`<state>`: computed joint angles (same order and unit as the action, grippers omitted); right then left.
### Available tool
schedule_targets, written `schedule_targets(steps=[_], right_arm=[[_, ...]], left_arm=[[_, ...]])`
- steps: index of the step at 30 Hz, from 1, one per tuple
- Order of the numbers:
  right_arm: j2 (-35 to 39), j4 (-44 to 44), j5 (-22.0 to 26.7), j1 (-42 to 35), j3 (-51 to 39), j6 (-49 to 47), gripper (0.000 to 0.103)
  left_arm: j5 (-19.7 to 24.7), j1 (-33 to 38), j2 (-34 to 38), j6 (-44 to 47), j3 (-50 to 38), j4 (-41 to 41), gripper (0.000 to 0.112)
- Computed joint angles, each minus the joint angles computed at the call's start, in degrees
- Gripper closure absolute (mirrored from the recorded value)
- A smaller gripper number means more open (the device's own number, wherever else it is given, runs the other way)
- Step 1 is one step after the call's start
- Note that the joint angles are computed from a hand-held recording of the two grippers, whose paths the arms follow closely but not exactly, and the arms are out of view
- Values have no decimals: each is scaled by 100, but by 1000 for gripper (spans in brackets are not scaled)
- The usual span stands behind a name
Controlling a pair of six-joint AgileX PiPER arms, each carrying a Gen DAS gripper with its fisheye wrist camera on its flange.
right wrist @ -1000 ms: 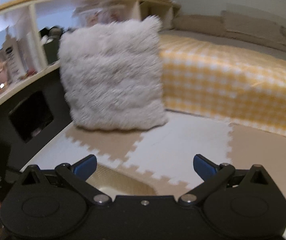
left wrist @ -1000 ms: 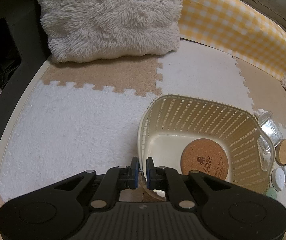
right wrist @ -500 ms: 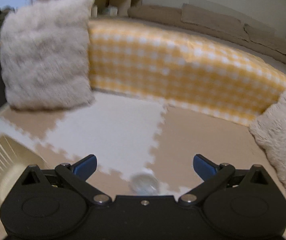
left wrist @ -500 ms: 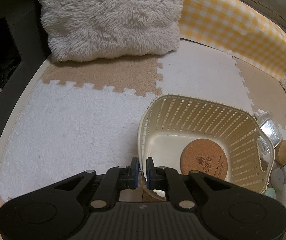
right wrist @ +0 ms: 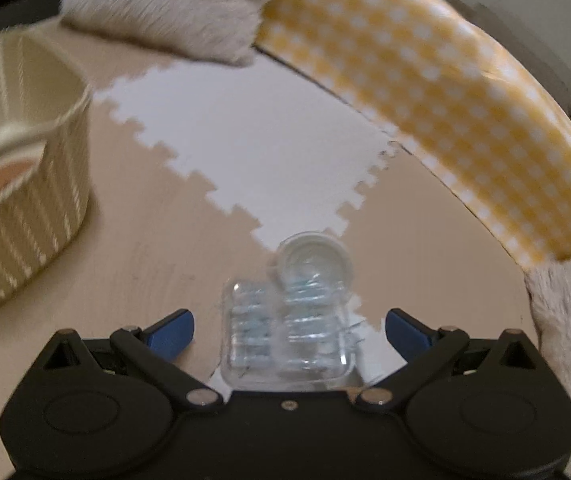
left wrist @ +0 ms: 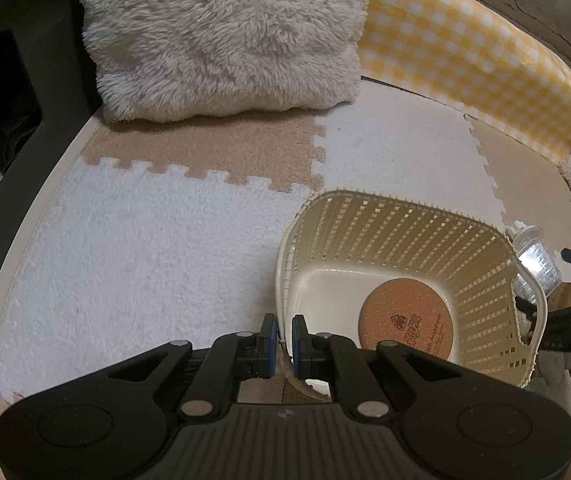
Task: Organize rigid objects
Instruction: 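Move the right gripper to the clear pill box and grasp it, then carry the clear pill box into the basket onto the coaster, release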
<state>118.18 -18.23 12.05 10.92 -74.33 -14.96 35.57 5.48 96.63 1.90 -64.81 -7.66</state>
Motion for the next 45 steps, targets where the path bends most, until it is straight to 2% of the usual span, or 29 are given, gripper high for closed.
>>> schedule_targets(steps=[3,4,7,10,21,28,33,41,45], right_arm=[[103,-378,84,63,-63,358,7],[122,-234,57,45,-88,307,7],[164,485,250,-31,-260,-113,17],[192,546,290,-72,-311,77,27],[154,671,404,-60,-385,187,27],[-289,1364,364,-18,-422,-3,28],[-738,2283,200,-16,-321,-464,28],[-1445,4883,132,-10,-176,-2053,27],[-1708,5703,280,83,-106,-2457,27]], left_arm=[[4,8,-2,14,2,-30,104],[7,13,-3,20,2,-43,104],[11,11,-3,10,0,-47,104],[3,-1,-19,-35,19,-28,104],[41,22,-4,2,-15,-88,104],[38,27,-5,2,-22,-80,104],[30,-5,-7,-59,-25,-7,104],[17,-9,-23,-62,-8,-2,104],[21,-2,-29,-53,-9,-15,104]])
